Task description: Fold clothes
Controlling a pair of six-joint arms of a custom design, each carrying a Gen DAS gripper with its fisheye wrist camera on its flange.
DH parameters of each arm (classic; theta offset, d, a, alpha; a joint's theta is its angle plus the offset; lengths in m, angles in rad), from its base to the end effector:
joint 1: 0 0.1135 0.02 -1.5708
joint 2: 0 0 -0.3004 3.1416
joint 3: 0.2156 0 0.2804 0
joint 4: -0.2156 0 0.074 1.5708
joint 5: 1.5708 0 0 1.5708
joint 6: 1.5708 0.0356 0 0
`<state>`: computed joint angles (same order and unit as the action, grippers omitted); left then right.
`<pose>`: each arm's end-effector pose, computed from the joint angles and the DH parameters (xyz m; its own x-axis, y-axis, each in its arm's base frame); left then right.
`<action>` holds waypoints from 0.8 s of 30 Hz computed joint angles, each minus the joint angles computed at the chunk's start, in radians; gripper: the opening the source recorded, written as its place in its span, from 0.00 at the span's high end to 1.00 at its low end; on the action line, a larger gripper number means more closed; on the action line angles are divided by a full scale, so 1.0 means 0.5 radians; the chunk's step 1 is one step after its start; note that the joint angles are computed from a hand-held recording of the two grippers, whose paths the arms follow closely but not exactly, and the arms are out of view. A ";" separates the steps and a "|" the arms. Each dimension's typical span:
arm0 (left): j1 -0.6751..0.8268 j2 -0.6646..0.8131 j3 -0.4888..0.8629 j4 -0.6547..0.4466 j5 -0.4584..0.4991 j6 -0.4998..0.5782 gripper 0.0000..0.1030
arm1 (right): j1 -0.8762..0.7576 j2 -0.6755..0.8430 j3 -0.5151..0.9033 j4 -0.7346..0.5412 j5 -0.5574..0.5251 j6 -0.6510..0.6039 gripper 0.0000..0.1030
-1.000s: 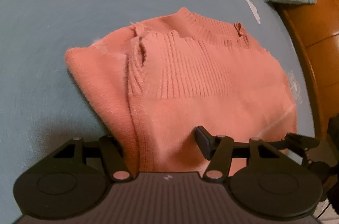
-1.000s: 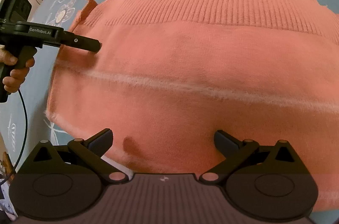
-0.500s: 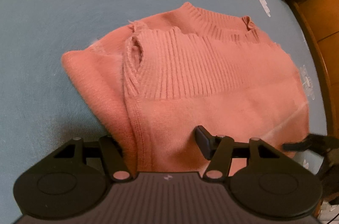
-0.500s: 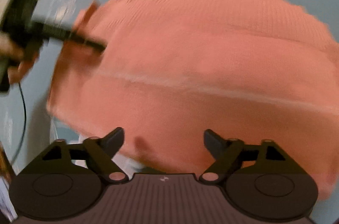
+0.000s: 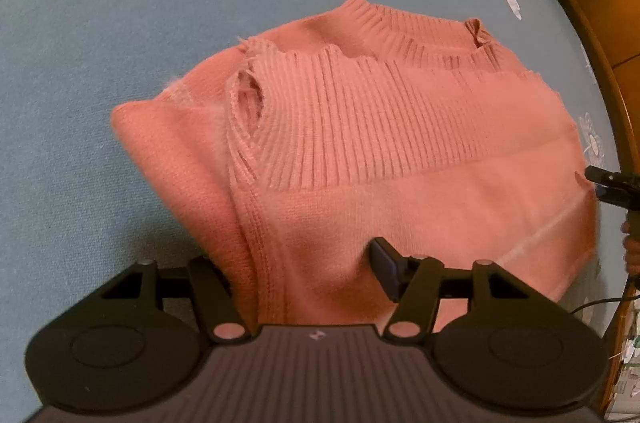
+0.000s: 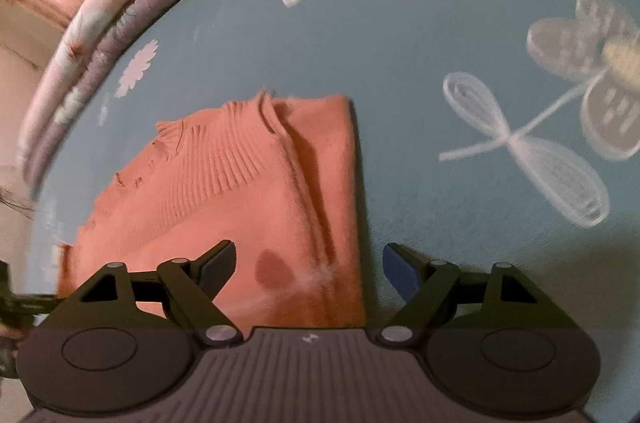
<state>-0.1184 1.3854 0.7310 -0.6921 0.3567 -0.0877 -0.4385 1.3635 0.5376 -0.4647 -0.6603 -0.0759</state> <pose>0.2392 -0.0410 0.1850 -0.9809 0.0340 -0.1918 0.1023 0.9279 -0.3586 0.2050 -0.0720 0.1486 -0.8814 0.3472 -0.3204 0.1153 0.8158 0.5668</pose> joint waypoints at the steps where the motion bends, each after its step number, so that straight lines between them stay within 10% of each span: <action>1: -0.002 0.007 0.005 -0.002 0.000 -0.003 0.41 | -0.022 0.033 -0.008 0.041 -0.071 0.003 0.07; 11: -0.019 0.035 0.050 -0.059 -0.027 0.010 0.32 | 0.045 0.615 0.325 0.264 -0.419 0.107 0.07; 19: 0.027 -0.004 0.022 -0.064 0.003 0.043 0.33 | -0.185 0.847 0.550 -0.725 -0.630 -0.820 0.10; 24: 0.059 -0.024 -0.005 -0.049 0.032 0.050 0.33 | -0.099 0.937 0.653 -0.775 -0.661 -0.839 0.11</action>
<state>-0.0890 1.3734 0.7285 -0.7164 0.3729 -0.0625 -0.4878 1.8321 0.8641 -0.8524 -0.9910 -0.4954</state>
